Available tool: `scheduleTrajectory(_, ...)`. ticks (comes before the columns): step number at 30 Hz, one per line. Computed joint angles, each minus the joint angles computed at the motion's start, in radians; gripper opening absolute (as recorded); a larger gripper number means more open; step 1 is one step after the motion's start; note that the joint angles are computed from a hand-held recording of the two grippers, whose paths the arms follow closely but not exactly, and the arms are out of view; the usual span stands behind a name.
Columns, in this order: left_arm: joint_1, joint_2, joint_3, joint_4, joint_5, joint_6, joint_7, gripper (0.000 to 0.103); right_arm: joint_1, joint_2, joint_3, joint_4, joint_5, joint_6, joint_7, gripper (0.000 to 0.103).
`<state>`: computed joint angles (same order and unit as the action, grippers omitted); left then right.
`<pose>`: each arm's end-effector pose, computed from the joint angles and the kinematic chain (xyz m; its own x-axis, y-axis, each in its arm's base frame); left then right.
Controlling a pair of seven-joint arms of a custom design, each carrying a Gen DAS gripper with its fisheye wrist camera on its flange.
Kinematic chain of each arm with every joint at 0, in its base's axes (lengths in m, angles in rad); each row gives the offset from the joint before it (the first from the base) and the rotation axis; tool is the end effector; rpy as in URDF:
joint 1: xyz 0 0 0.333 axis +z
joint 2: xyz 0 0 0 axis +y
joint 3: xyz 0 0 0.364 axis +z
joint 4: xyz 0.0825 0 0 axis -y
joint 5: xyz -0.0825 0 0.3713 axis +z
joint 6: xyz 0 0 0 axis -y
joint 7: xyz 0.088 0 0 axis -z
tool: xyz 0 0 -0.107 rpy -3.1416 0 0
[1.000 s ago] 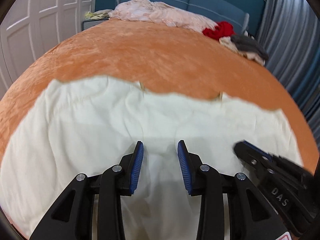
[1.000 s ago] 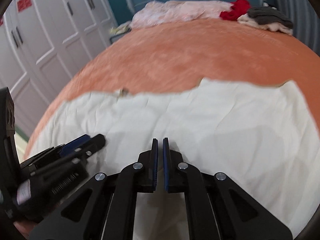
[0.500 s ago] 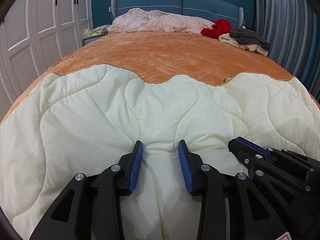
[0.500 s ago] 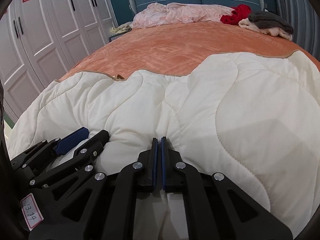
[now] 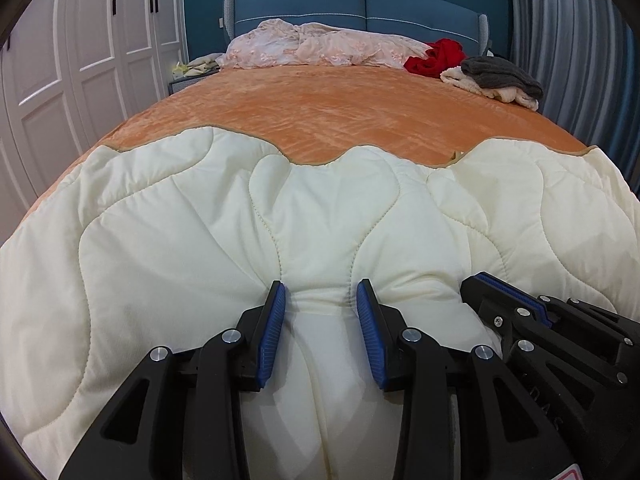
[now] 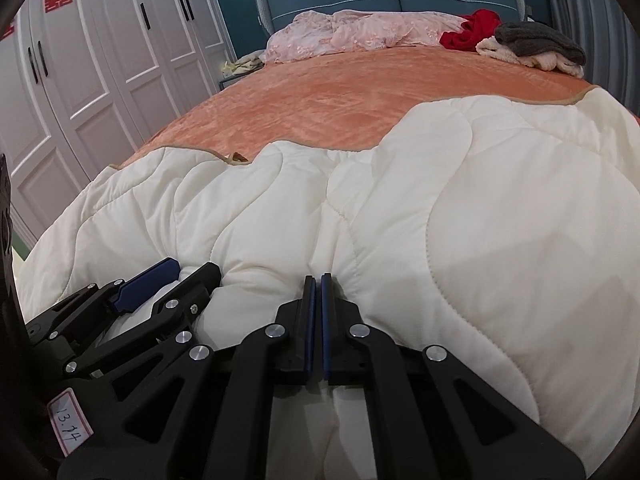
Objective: Fold large clothes
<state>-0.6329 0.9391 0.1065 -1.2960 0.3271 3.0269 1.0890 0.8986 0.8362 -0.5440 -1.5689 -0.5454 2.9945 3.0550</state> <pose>0.6799 -0.4612 0.3020 -0.4211 -0.9070 0.0017 -0.6265 0.2895 -0.7237 0.6543 0.3974 0.2962 -0.2135 -0.9522 -0.2183 -0.6476 0.3053 -0.6982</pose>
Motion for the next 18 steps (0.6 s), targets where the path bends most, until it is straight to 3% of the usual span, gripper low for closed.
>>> scheduleTrajectory(3, 0.022, -0.01, -0.033, 0.001, 0.005, -0.02, 0.009, 0.037, -0.011, -0.012, 0.021, 0.005, 0.001, -0.028, -0.024, 0.0)
scheduleTrajectory(6, 0.169, -0.088, -0.237, -0.067, -0.098, -0.089, 0.111, 0.039, -0.061, -0.06, 0.117, 0.037, 0.009, -0.168, -0.105, 0.002)
scheduleTrajectory(8, 0.254, -0.161, -0.323, -0.171, -0.172, -0.062, 0.142, 0.051, -0.078, -0.107, 0.168, 0.026, 0.011, -0.214, -0.112, 0.006)
scheduleTrajectory(12, 0.342, -0.335, -0.341, -0.424, -0.26, 0.038, 0.139, 0.065, -0.096, -0.175, 0.235, -0.033, -0.019, -0.167, -0.066, 0.007)
scheduleTrajectory(14, 0.373, -0.394, -0.329, -0.505, -0.298, 0.033, 0.121, 0.066, -0.117, -0.191, 0.283, -0.046, -0.012, -0.159, -0.063, 0.007)
scheduleTrajectory(18, 0.497, -0.425, -0.409, -0.587, -0.402, 0.028, 0.131, 0.066, -0.16, -0.183, 0.37, -0.042, 0.051, -0.147, -0.085, 0.007)
